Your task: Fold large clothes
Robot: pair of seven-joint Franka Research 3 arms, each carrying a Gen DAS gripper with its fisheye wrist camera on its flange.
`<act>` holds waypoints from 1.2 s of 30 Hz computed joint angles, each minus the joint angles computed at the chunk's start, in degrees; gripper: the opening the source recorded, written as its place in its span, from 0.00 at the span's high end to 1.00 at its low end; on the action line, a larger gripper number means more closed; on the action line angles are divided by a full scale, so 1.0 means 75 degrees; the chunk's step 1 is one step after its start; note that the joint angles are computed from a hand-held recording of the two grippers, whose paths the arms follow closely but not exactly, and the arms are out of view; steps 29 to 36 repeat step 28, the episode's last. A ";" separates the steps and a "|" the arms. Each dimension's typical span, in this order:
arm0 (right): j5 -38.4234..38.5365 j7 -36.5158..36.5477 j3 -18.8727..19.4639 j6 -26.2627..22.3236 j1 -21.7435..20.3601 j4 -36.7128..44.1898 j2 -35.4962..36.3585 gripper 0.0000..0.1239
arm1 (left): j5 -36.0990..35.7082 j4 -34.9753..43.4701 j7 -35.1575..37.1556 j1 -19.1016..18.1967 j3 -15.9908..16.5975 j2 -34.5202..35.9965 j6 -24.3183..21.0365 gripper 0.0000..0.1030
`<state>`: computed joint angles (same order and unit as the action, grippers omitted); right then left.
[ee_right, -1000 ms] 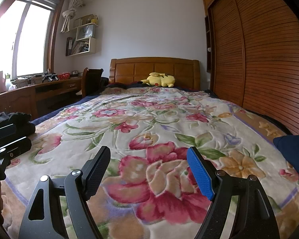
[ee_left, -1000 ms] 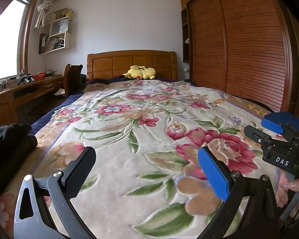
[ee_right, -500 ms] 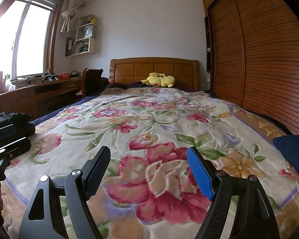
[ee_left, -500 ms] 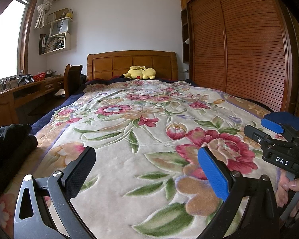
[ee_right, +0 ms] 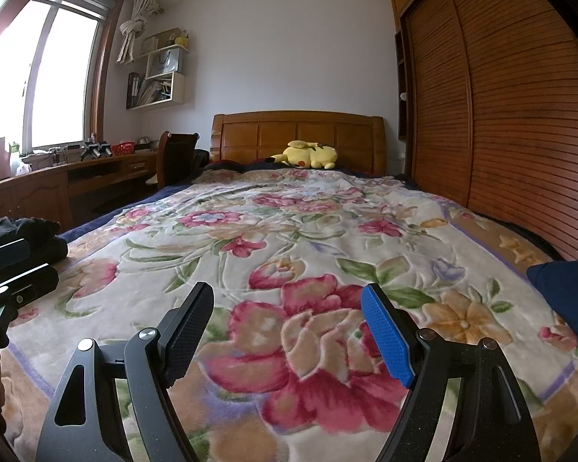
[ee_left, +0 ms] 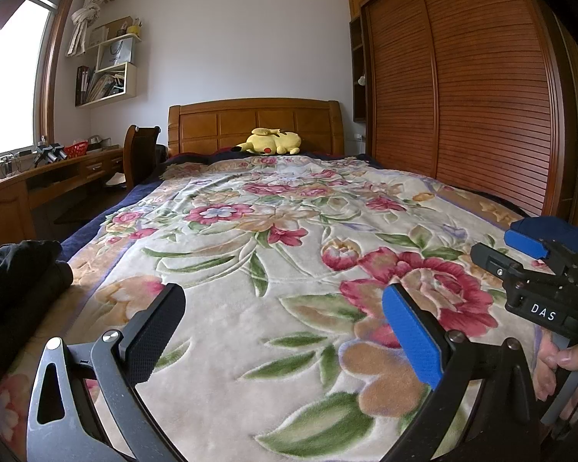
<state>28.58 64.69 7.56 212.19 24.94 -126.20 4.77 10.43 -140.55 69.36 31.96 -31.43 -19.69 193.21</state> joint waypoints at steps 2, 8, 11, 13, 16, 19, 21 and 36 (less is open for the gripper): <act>-0.0051 0.0039 -0.0005 0.0008 -0.0017 -0.0011 -0.0002 0.35 | -0.0003 -0.0002 0.0003 -0.0012 0.0011 0.0002 0.0001 0.01; -0.0120 0.0086 -0.0009 -0.0002 -0.0036 -0.0034 -0.0013 0.35 | -0.0019 -0.0009 0.0011 -0.0006 0.0004 -0.0003 0.0007 0.01; -0.0121 0.0089 -0.0008 0.0005 -0.0035 -0.0037 -0.0013 0.35 | -0.0024 -0.0010 0.0023 -0.0034 0.0032 0.0002 0.0006 0.01; -0.0138 0.0108 -0.0009 0.0006 -0.0041 -0.0036 -0.0011 0.35 | -0.0021 -0.0007 0.0029 -0.0057 0.0062 0.0008 0.0011 0.01; -0.0178 0.0137 -0.0013 -0.0004 -0.0055 -0.0037 -0.0011 0.35 | -0.0049 -0.0015 0.0041 -0.0009 0.0003 -0.0003 0.0021 0.01; -0.0177 0.0133 -0.0015 0.0009 -0.0055 -0.0038 -0.0007 0.35 | -0.0053 -0.0018 0.0050 -0.0042 0.0033 0.0003 0.0024 0.01; -0.0208 0.0161 -0.0014 0.0016 -0.0063 -0.0050 -0.0008 0.35 | -0.0066 -0.0021 0.0058 -0.0016 0.0008 -0.0005 0.0023 0.01; -0.0251 0.0189 -0.0019 0.0030 -0.0076 -0.0053 0.0001 0.35 | -0.0080 -0.0028 0.0071 -0.0041 0.0031 -0.0003 0.0029 0.01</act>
